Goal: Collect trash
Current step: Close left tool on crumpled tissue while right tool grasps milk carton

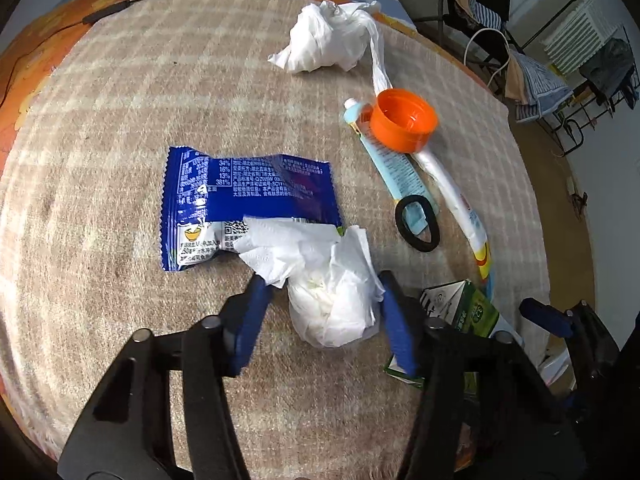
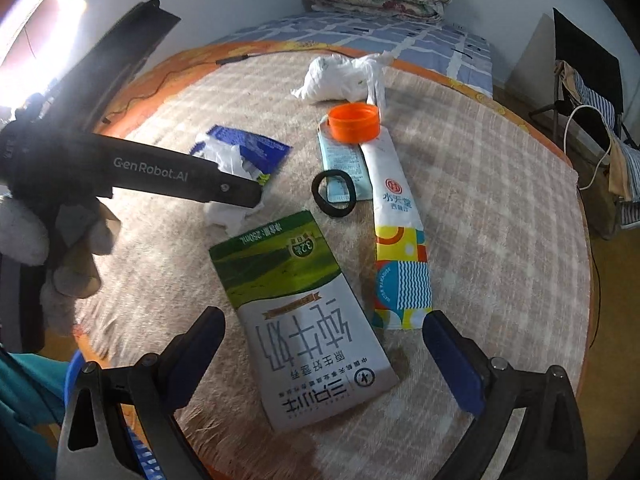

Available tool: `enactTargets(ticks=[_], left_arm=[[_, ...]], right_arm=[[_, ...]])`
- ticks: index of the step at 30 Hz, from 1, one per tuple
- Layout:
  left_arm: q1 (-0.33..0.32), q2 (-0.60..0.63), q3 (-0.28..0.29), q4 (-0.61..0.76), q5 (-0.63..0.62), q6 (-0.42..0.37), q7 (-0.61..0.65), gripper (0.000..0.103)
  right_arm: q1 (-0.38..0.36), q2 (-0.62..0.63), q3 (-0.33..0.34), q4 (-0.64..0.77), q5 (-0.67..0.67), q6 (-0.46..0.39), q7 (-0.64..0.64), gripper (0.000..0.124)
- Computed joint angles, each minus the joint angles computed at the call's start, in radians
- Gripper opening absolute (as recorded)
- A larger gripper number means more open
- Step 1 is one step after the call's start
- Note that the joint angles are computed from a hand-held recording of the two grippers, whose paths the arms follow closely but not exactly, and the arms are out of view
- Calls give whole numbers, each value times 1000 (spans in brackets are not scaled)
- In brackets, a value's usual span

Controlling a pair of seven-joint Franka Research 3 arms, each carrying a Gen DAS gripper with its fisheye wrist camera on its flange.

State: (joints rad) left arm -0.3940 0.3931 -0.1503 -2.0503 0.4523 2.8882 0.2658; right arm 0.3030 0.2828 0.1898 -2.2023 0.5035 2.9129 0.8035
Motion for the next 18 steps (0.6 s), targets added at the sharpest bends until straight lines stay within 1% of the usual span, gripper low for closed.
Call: enactTargets(ticks=[1, 2, 6, 8, 11, 14, 16, 18], left_arm=[[3, 3, -4, 1, -3, 7, 4, 39], [12, 3, -11, -5, -13, 23, 12, 38], [1, -7, 5, -20, -8, 40, 0, 36], [0, -19, 7, -32, -6, 47, -3, 36], [-3, -53, 16, -70, 10, 64, -18, 35], [-18, -85, 34, -97, 44, 69, -52, 35], [-26, -107, 44, -112, 77, 66, -80, 34], [-29, -137, 50, -139, 113, 67, -115, 34]], right_arm=[[5, 4, -6, 3, -11, -5, 5, 96], [12, 9, -13, 6, -25, -7, 12, 94], [34, 18, -32, 9, -78, -7, 46, 87], [35, 21, -32, 12, -97, -19, 51, 77], [44, 13, -36, -4, -123, 3, 63, 75], [24, -5, -11, -19, -93, 0, 50, 68], [1, -18, 14, -25, -44, -11, 20, 65], [-5, -30, 22, -31, -9, -14, -3, 65]])
